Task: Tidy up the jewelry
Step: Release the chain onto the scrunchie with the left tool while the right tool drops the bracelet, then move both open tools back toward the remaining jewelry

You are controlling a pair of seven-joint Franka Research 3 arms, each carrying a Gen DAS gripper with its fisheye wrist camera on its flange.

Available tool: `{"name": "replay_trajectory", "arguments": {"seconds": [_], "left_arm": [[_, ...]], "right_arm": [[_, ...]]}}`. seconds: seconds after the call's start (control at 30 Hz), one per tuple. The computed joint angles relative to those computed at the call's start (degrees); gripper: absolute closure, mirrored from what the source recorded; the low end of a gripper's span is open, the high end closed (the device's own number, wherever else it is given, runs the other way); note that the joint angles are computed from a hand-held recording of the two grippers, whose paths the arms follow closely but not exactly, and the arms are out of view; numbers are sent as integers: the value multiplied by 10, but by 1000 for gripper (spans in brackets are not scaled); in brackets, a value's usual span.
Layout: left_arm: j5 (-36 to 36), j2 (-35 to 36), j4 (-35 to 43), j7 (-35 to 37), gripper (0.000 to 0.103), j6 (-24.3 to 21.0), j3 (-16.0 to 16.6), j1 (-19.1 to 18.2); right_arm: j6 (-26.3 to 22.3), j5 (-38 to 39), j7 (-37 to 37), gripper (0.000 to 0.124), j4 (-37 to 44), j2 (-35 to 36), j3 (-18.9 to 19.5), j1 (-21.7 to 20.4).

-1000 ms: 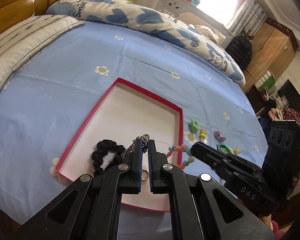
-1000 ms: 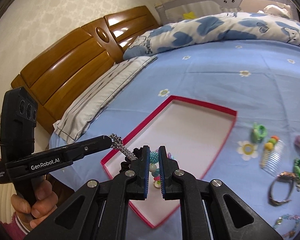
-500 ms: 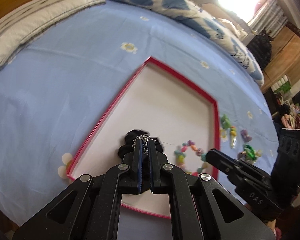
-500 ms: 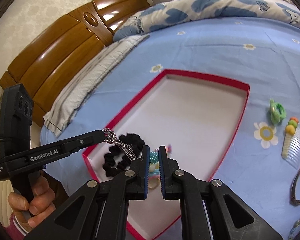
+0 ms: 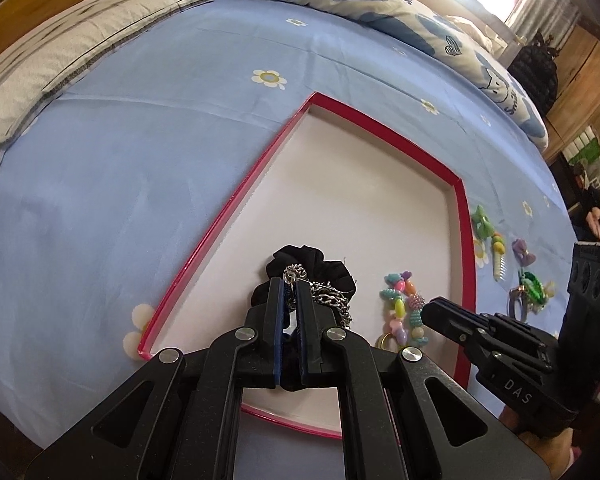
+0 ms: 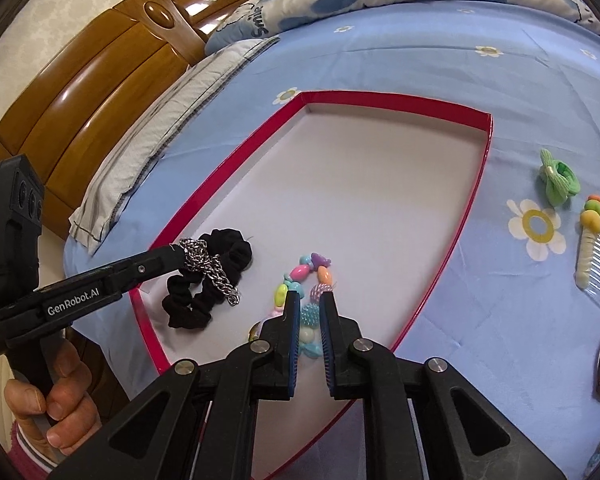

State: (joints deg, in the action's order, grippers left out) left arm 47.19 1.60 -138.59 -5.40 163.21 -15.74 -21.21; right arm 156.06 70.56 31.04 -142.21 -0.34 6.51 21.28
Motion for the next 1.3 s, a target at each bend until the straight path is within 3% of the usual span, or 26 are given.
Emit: {"name": "replay_trajectory", "arguments": {"seconds": [0.3, 0.4, 0.67, 0.8, 1.3], "left_arm": [[-14, 1, 13, 21, 96, -29, -6, -8], [-16, -4, 13, 22, 82, -33, -7, -10], [-12, -24, 12, 12, 60, -41, -16, -13], [-13, -28, 18, 12, 60, -41, -23, -16], [-34, 59, 130, 78, 58, -49, -29, -72]], "right_arm": [[-11, -5, 6, 107, 0, -4, -3, -4], [-14, 1, 5, 96, -3, -10, -4, -4], [-19, 32, -23, 96, -34, -67, -19, -5], [-15, 48, -39, 89, -69, -115, -36, -10], [12, -12, 11, 88, -168, -226, -116, -76]]}}
